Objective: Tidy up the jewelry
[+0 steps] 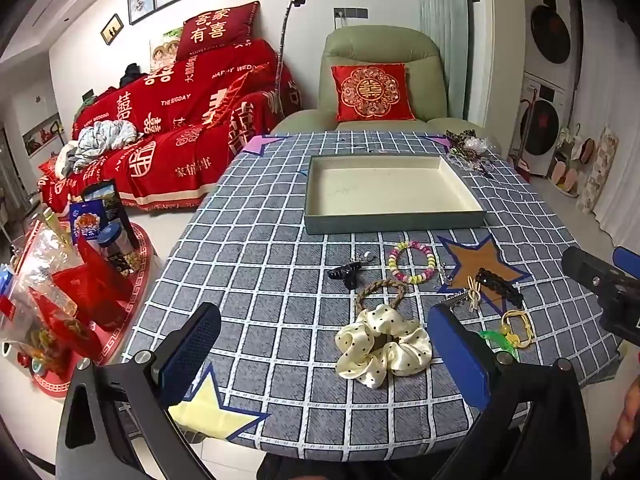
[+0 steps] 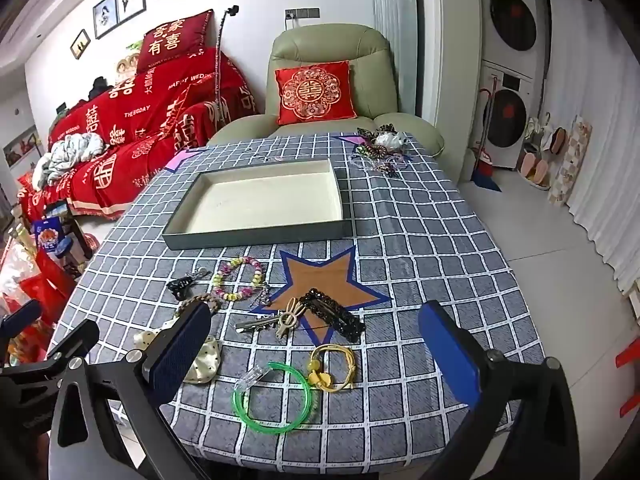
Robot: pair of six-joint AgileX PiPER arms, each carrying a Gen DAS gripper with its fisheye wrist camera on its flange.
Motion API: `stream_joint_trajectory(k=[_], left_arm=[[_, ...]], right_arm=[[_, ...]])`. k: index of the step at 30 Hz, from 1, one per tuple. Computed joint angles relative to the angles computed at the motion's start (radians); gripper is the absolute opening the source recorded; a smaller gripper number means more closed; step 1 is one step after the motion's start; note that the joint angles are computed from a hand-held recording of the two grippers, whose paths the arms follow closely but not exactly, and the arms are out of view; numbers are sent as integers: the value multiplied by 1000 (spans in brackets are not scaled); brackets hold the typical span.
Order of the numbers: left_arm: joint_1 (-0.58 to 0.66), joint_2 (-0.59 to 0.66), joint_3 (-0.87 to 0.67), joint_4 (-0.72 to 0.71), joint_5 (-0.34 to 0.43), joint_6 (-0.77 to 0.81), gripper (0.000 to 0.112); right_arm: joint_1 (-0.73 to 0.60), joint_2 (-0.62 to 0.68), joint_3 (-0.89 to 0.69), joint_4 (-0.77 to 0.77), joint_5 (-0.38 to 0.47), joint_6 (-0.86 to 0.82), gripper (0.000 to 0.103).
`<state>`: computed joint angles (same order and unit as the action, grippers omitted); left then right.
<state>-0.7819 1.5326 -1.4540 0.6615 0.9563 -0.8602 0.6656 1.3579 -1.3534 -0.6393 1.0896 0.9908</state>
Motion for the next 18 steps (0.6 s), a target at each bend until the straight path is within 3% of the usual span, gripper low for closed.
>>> stream_joint_trajectory(k=[5, 7, 11, 18], left_arm=[[27, -24, 2, -49, -15, 36, 103], [47, -40, -10, -67, 6, 70, 103], [18, -34, -51, -54, 68, 59, 103], [3, -19, -53, -34, 76, 34, 103]], right_arm=[[78, 4, -9, -69, 58, 56, 103], [50, 10, -81, -3, 89, -15, 103], [51, 1, -81, 7, 84, -13, 103], [64, 10, -89, 4, 94, -7, 103]])
